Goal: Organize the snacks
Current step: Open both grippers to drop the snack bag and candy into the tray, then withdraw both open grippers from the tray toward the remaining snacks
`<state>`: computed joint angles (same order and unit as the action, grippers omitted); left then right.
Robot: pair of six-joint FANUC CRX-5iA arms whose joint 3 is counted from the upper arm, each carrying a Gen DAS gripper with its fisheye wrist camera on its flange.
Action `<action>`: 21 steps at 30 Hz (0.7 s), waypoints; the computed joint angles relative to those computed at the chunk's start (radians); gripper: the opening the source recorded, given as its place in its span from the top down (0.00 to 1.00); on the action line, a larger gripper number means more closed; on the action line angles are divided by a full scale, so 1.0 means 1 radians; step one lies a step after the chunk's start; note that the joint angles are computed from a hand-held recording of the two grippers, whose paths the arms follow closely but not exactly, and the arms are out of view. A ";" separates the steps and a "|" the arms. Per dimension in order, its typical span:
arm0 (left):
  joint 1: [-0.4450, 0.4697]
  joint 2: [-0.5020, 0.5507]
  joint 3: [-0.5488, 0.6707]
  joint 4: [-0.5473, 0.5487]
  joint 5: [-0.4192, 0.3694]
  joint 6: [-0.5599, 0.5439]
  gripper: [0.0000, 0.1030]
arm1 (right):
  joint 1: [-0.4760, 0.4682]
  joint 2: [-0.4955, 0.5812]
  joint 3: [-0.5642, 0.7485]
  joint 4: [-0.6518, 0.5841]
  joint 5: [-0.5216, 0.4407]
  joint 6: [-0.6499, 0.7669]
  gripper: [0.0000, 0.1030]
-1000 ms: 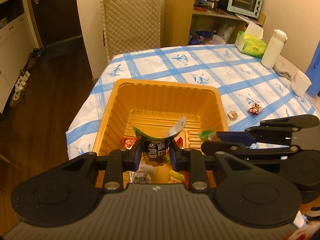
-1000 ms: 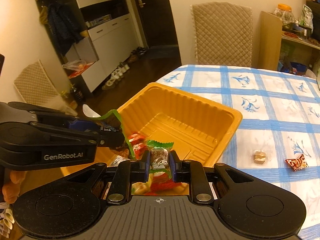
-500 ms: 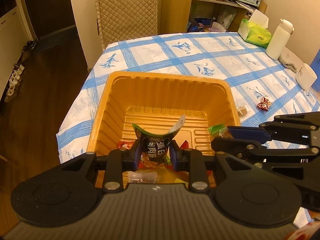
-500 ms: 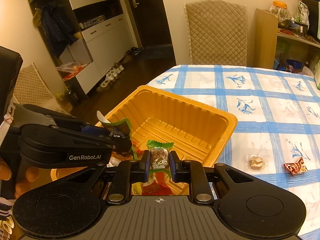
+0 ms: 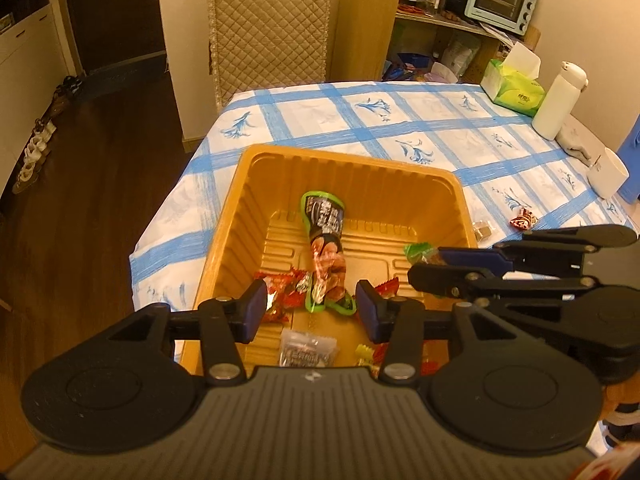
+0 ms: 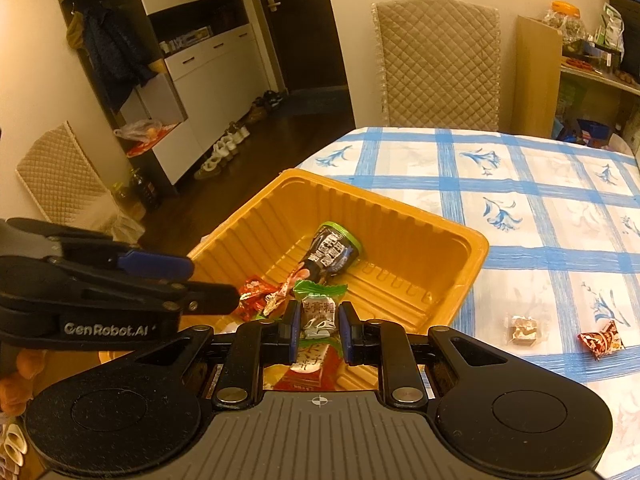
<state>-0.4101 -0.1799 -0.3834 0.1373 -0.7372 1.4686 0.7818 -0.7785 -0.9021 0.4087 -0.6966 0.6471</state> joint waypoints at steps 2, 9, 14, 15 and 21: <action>0.005 -0.009 -0.008 -0.002 -0.002 0.008 0.56 | 0.001 0.007 -0.001 0.006 0.006 -0.001 0.80; 0.019 -0.041 -0.030 -0.010 -0.003 0.023 0.55 | 0.004 0.037 -0.009 0.065 0.030 -0.032 0.80; 0.019 -0.059 -0.037 -0.014 -0.003 0.035 0.50 | -0.002 0.030 -0.040 0.161 0.069 -0.097 0.79; 0.016 -0.063 -0.038 -0.019 -0.002 0.043 0.47 | -0.004 0.033 -0.034 0.159 0.062 -0.090 0.78; -0.003 -0.098 -0.050 -0.049 -0.009 0.099 0.40 | 0.037 -0.043 -0.054 0.156 0.007 -0.094 0.34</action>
<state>-0.4130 -0.2775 -0.4336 0.0886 -0.7463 1.5675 0.8189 -0.8213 -0.9563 0.5642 -0.6894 0.5528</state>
